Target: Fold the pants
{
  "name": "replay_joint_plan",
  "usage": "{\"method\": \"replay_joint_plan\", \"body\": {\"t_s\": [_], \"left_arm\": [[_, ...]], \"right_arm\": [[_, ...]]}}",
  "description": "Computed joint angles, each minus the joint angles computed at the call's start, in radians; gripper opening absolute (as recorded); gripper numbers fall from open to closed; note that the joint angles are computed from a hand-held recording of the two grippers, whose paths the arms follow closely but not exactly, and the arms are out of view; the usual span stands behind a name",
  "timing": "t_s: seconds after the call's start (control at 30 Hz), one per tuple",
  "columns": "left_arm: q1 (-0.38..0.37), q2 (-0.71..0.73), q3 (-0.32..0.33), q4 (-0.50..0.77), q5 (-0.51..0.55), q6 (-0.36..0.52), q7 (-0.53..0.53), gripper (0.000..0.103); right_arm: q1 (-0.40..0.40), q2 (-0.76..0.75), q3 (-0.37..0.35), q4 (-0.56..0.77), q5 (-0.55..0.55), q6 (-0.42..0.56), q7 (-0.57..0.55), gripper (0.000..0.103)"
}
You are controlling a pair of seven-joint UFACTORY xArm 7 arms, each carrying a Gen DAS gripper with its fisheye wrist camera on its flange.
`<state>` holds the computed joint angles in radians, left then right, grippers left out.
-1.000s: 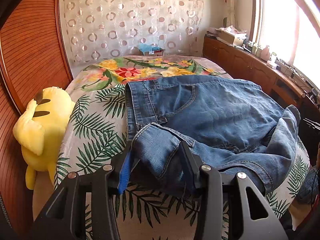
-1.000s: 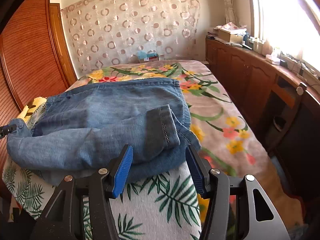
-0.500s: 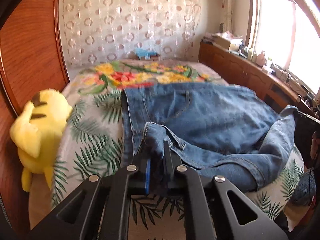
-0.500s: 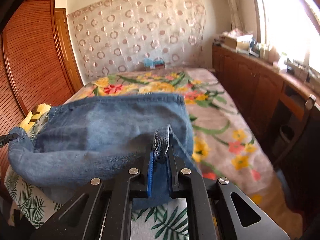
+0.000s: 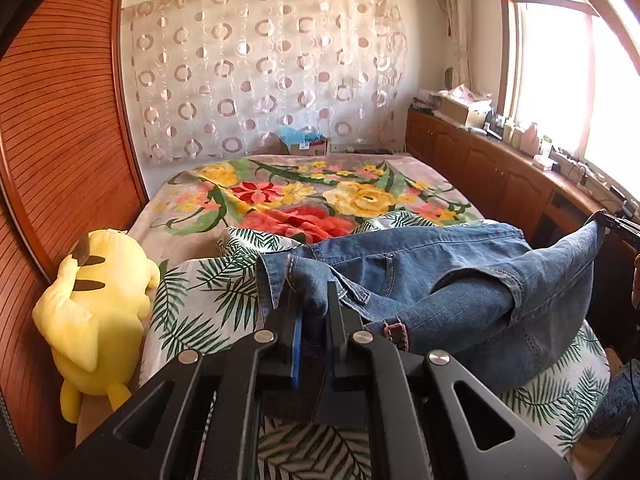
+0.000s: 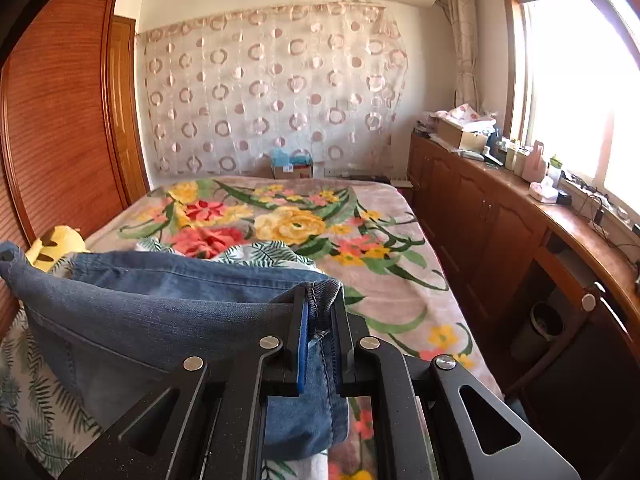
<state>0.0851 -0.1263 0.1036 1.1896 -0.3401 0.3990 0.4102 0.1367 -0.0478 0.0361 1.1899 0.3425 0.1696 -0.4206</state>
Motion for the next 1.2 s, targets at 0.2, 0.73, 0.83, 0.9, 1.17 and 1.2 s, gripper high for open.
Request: {"method": "replay_joint_plan", "body": {"t_s": [0.2, 0.73, 0.83, 0.9, 1.17, 1.2], "left_arm": [[0.014, 0.095, -0.016, 0.084, 0.036, 0.008, -0.024, 0.010], [0.077, 0.475, -0.075, 0.536, 0.150, 0.172, -0.139, 0.013], [0.085, 0.506, -0.082, 0.570, 0.165, 0.189, -0.161, 0.019], [0.094, 0.506, -0.087, 0.568, 0.167, 0.189, -0.157, 0.025], [0.141, 0.426, -0.116, 0.479, 0.075, 0.139, -0.072, 0.076], [0.148, 0.414, -0.126, 0.459, 0.047, 0.129, -0.045, 0.079]], "right_arm": [[-0.019, 0.111, 0.023, 0.130, -0.102, 0.055, 0.103, 0.009], [0.024, 0.509, -0.003, 0.643, -0.346, 0.249, 0.326, 0.009], [0.028, 0.588, 0.003, 0.767, -0.352, 0.329, 0.352, 0.009], [0.034, 0.636, -0.003, 0.854, -0.364, 0.375, 0.361, 0.017], [0.032, 0.588, 0.016, 0.808, -0.372, 0.340, 0.379, 0.042], [0.023, 0.560, 0.033, 0.759, -0.357, 0.311, 0.355, 0.042]]}}
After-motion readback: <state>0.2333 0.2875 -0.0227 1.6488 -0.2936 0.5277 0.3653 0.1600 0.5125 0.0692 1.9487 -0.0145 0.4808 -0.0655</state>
